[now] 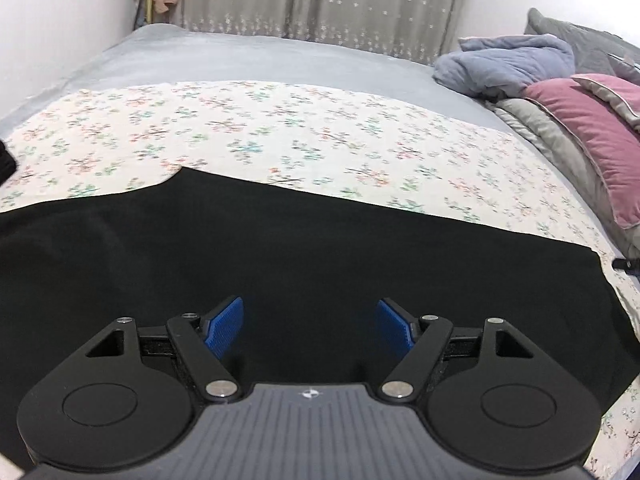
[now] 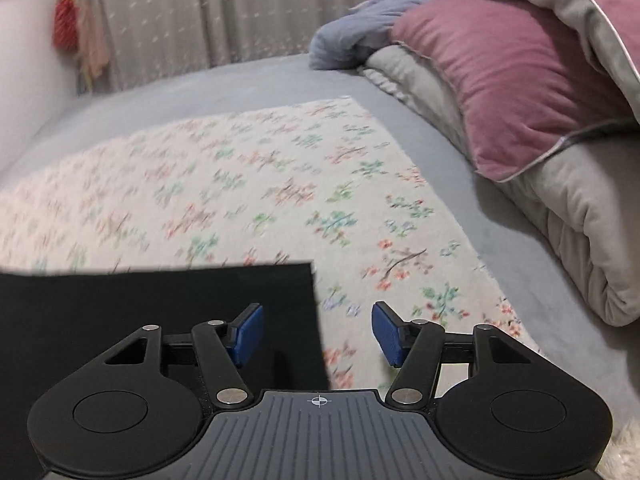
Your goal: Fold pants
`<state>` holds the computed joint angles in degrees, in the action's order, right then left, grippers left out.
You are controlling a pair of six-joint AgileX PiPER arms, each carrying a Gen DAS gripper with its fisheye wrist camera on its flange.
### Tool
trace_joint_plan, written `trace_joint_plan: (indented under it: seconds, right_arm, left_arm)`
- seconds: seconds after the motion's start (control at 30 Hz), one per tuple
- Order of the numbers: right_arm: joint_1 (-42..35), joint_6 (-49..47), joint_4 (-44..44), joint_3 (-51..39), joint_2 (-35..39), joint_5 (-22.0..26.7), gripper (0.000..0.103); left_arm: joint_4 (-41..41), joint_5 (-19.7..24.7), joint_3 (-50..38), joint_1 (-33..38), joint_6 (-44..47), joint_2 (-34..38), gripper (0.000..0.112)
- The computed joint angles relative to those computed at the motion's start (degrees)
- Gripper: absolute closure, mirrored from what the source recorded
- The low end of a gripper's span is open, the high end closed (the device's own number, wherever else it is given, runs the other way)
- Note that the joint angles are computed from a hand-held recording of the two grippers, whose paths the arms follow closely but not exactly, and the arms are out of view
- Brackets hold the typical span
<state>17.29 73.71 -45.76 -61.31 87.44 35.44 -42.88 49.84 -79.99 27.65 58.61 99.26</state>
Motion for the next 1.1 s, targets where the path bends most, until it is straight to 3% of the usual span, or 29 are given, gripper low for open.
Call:
trace_joint_plan:
  seconds: [0.13,0.4,0.47,0.53,0.57,0.67,1.1]
  right_arm:
    - [-4.4,3.7,-0.5,1.9,-1.2,-4.1,0.053]
    - [-5.7,-8.9,3.5,-4.1,7.5,-5.9,0.054]
    - [-6.0,-10.2,4.6,-5.4,8.5,-7.1,0.060]
    - [-6.4,-15.0,9.1,-7.5,9.8,-6.8,0.088]
    - [-6.3,-17.9,11.6,-9.0,10.7,-5.8,0.094]
    - [-5.0,-17.7,11.0,-10.6,11.4,-3.8,0.103]
    - [0.6,-2.5,-8.0,-12.7,12.4,2.2,0.103]
  left_arm:
    - [1.4,0.1,-0.3,-1.4,0.3,1.2,0.026]
    - [4.2,3.6,-6.8,-2.5,-4.1,7.0,0.026]
    - [4.0,3.5,-6.2,-2.5,-3.2,6.7,0.026]
    - [4.2,2.9,-5.7,-2.6,-2.7,6.7,0.026]
    - [4.4,3.0,-5.7,-2.5,-2.7,6.6,0.026]
    - [4.7,3.2,-6.4,-2.4,-3.2,7.1,0.026]
    - [3.9,2.2,-5.6,-2.0,-4.3,6.1,0.026]
